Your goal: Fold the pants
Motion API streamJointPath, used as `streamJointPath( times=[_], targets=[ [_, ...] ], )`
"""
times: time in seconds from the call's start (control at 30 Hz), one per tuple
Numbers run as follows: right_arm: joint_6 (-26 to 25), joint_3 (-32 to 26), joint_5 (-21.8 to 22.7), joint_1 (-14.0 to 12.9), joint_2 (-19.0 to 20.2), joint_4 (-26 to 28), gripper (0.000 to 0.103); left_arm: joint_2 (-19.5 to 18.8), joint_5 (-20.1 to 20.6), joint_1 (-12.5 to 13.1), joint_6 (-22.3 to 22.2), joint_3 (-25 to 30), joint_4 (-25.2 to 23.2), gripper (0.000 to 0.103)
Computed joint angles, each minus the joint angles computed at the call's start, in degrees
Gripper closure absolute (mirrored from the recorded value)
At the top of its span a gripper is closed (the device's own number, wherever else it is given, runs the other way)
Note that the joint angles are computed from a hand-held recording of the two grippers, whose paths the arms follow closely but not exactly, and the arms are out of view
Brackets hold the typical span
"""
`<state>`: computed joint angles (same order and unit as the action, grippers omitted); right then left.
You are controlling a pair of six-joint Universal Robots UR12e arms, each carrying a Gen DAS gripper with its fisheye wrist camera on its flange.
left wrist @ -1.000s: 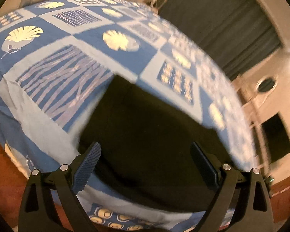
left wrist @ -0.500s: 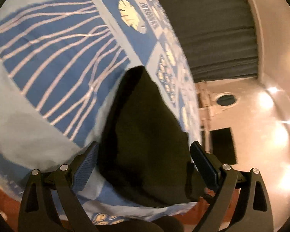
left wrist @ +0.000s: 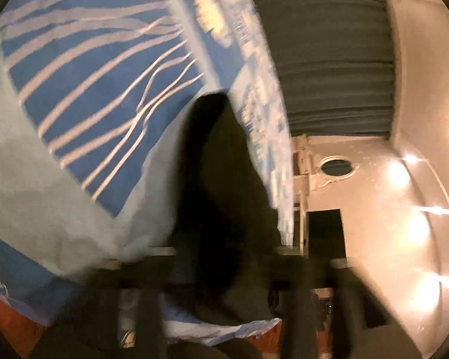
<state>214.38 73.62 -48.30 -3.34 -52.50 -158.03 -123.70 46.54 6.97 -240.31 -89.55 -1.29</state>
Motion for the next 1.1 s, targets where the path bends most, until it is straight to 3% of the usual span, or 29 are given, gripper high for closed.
streamJointPath(
  times=[0.13,0.23,0.37,0.47,0.57,0.8,0.87,1.03,1.1],
  targets=[
    [0.1,0.2,-0.6,0.0,-0.1,-0.7,0.021,-0.6,1.2,0.0,-4.2,-0.2,3.2,0.088],
    [1.2,0.7,-1.7,0.0,-0.3,-2.9,0.021,0.2,2.5,-0.3,-2.2,0.3,2.2,0.088],
    [2.4,1.0,-1.9,-0.1,-0.3,-5.9,0.021,0.5,3.2,-1.0,-0.8,3.1,4.8,0.088],
    [1.9,1.2,-3.0,0.2,-0.5,-7.8,0.021,0.9,3.8,-2.8,5.2,7.1,0.9,0.088],
    [-0.1,0.9,-3.2,0.6,-0.7,-7.7,0.021,0.7,5.3,-5.7,14.1,12.7,-6.4,0.088],
    [-2.1,-0.1,-0.7,1.7,0.0,-4.4,0.021,-3.9,4.8,-12.9,27.7,24.3,-17.3,0.088],
    [-2.8,-0.3,-0.3,2.0,0.1,-3.3,0.021,-5.8,5.6,-15.2,32.6,28.0,-22.8,0.088],
    [-2.9,-0.5,-0.2,2.2,0.3,-2.6,0.021,-10.3,8.6,-19.3,40.2,33.9,-33.9,0.088],
    [-1.8,-0.4,0.3,1.9,0.4,-2.8,0.021,-10.7,10.3,-20.5,41.8,33.9,-37.1,0.086]
  ],
)
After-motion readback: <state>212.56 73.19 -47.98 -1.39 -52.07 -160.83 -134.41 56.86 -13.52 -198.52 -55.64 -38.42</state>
